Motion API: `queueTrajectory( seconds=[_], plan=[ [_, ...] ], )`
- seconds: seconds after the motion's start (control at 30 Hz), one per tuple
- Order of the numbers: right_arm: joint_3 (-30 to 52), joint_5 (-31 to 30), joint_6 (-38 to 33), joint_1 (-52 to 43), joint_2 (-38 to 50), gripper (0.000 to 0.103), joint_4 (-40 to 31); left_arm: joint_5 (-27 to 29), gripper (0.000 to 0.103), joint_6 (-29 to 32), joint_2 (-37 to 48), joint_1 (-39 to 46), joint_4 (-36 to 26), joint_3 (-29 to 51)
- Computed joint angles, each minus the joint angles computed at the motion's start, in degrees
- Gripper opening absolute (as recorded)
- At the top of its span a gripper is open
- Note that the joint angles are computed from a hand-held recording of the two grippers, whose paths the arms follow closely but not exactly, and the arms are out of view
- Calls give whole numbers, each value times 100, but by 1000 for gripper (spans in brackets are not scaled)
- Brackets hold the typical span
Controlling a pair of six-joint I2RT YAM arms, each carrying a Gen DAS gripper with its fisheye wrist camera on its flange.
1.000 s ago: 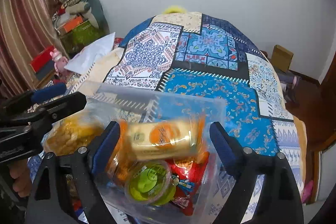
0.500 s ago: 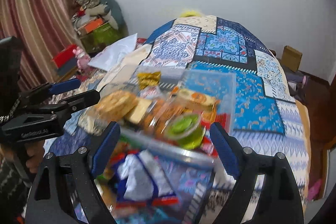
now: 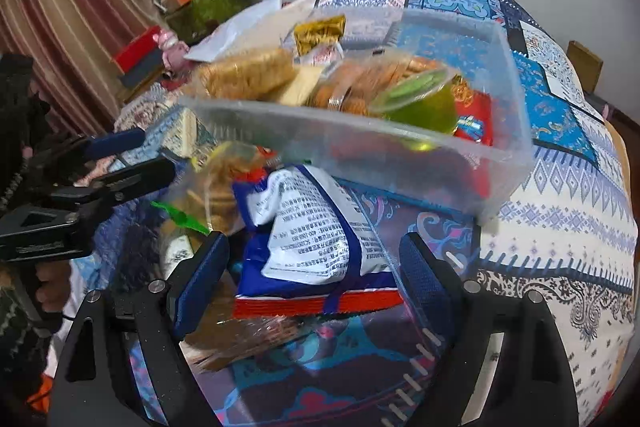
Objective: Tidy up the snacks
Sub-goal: 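Grasp the blue-white chip bag with the right tool while the left grasps the green-clip pastry bag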
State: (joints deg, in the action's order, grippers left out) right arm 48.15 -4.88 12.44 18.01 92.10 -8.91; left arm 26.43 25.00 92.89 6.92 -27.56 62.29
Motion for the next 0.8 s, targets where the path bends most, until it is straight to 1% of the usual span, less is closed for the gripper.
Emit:
queueTrajectory(
  seconds=[0.07,0.1,0.13,0.17,0.2,0.27,0.47,0.5,0.57,0.6,0.63,0.67,0.7,0.77,0.8],
  plan=[
    [-3,58,11,-22,78,85,121,84,80,-54,80,-83,-56,62],
    [-6,24,21,-56,101,83,150,88,80,-70,98,-123,-57,65],
    [-25,-16,30,-86,113,78,205,58,80,-100,135,-189,-35,73],
    [-72,-162,14,-148,93,75,263,27,80,-125,169,-247,1,67],
    [-108,-350,-4,-215,98,68,332,-27,80,-170,240,-325,39,83],
    [-215,-498,-11,-252,43,64,429,-33,80,-231,374,-407,86,134],
    [-551,-232,-11,-191,-309,56,551,-129,80,-387,579,-638,284,95],
    [-635,-155,5,-190,-397,55,575,-172,78,-399,615,-672,283,100],
    [-777,23,17,-170,-562,54,578,-191,71,-436,745,-725,222,168],
    [-832,70,19,-183,-638,53,569,-186,65,-465,798,-741,192,203],
    [-887,100,30,-203,-718,52,553,-269,60,-525,774,-772,306,140],
    [-949,109,39,-227,-810,52,537,-317,58,-537,747,-792,370,98],
    [-1009,127,54,-245,-911,51,516,-333,52,-530,720,-797,393,72],
    [-1098,208,89,-262,-1117,51,446,-303,49,-530,652,-777,327,63],
    [-1106,209,84,-294,-1181,50,414,-190,47,-526,600,-731,286,52]
  ],
)
